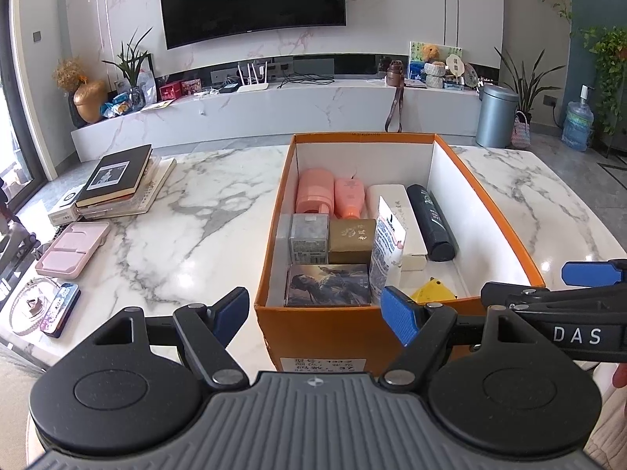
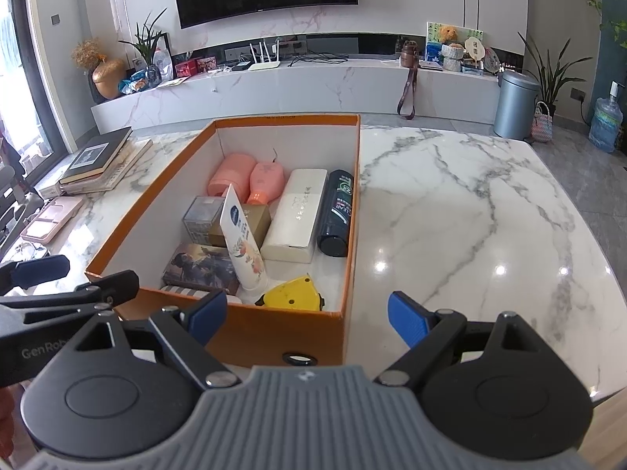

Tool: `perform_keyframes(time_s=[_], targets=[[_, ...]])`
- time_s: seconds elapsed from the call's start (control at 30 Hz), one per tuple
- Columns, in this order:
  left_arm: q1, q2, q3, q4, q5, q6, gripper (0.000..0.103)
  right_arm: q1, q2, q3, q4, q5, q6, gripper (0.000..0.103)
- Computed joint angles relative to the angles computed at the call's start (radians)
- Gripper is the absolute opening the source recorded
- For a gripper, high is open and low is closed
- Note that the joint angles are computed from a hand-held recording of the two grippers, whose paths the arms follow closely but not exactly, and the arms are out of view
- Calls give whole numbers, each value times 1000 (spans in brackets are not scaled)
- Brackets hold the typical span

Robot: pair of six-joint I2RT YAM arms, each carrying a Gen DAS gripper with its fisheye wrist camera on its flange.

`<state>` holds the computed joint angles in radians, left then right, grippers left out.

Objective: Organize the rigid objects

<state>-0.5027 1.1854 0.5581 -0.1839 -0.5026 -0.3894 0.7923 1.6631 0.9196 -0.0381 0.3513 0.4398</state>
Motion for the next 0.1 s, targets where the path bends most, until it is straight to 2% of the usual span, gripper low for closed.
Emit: perform_keyframes(time_s=[0.1], targets=[[-1, -1, 0, -2, -2, -2, 90, 0, 2, 2, -1, 0, -2, 89]])
